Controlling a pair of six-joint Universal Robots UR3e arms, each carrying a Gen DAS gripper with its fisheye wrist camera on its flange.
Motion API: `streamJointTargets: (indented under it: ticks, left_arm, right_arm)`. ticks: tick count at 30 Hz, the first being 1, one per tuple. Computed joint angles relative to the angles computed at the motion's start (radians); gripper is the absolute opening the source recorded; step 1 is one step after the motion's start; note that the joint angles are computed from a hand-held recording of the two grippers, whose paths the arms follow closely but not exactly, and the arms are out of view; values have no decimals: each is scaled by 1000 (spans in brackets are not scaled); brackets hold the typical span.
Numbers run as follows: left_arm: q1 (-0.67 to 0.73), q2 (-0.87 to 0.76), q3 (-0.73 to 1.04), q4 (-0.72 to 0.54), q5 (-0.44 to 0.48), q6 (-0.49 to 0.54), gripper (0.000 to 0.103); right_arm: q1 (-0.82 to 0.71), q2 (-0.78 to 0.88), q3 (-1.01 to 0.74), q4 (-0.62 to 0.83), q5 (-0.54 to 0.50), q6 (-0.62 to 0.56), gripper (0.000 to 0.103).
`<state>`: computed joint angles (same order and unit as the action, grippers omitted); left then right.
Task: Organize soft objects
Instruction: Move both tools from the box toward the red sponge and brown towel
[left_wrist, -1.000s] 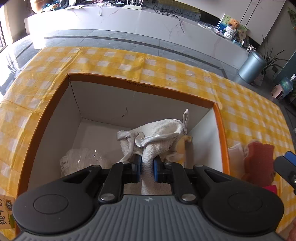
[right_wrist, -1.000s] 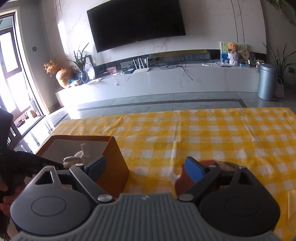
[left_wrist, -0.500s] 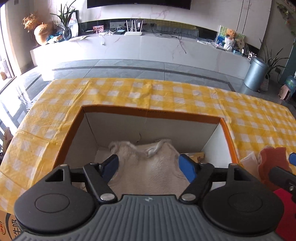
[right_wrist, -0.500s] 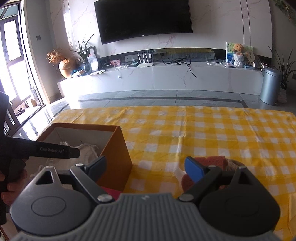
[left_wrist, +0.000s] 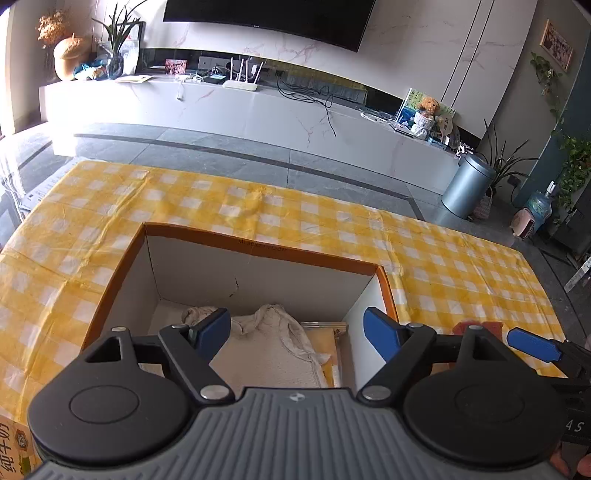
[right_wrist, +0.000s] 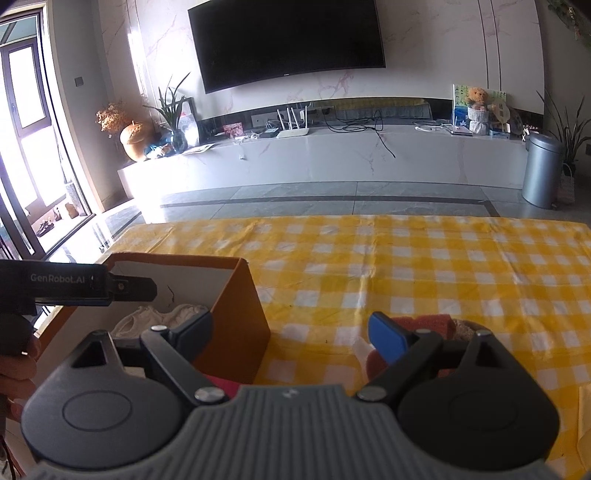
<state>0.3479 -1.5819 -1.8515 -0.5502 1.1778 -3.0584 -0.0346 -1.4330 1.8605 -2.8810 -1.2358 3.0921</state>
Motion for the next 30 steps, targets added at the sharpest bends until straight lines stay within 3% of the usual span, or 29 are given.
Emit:
streamJointTargets:
  ticks: [6,9,12,18,22,27,30]
  left_arm:
    - [-66,17,-58,112,82,81,95]
    - [-99,36,-65,121,145,23,95]
    - [-128,52,-20,53,238,-57,95]
    - [-92,155,-21,-23,183,-63,95]
    - [-111,203,2,-70,192,-97,95]
    - [-121,251,49,-179,151,-111,95]
    - [-177,247,76,-198,191,-127,95]
  right_arm:
    - [5,-6,2,11,-6,-5,90]
    - [6,-3,-5,22,-4,-1,89]
    - [6,-4,-7,24,2,0,89]
    - [-27,-57,21,33,37,-13,90]
    - [-78,-125,42,64,65,-20,90]
    - [-183,-257,69,178,132,-72,90]
    - [-284,-382,114,257,190,-126,90]
